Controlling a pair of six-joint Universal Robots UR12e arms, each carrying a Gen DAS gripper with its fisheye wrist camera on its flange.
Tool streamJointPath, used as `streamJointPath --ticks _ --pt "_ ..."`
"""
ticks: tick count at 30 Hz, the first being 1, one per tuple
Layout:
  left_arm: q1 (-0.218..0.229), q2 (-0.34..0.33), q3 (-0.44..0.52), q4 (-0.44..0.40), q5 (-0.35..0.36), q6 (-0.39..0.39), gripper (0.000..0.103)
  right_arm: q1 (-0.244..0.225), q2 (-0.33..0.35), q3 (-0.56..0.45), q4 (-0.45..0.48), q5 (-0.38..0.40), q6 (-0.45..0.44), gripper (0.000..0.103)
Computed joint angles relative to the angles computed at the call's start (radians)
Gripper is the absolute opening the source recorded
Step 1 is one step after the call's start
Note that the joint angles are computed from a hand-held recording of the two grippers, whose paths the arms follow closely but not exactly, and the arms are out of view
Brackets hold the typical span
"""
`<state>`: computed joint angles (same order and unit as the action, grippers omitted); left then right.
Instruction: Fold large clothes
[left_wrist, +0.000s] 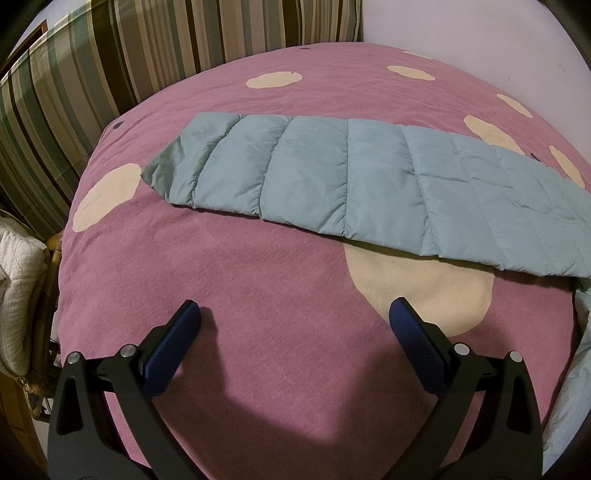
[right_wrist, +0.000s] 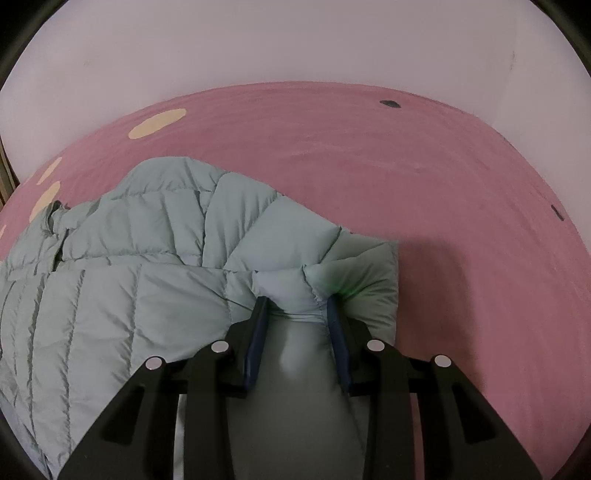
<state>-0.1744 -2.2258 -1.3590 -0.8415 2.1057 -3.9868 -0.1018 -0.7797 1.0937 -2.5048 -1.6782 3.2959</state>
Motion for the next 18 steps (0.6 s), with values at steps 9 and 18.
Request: streamJointPath --ticks 9,18 --pt "0.001 0.0 -0.003 0.005 -0.002 0.0 0.101 0.023 -0.117 0.183 -0.167 0.091 -0.023 0.034" --pt "0.0 0.0 -0.002 0.002 0.0 0.0 0.101 0.042 -0.107 0.214 -0.132 0.068 -0.032 0.038"
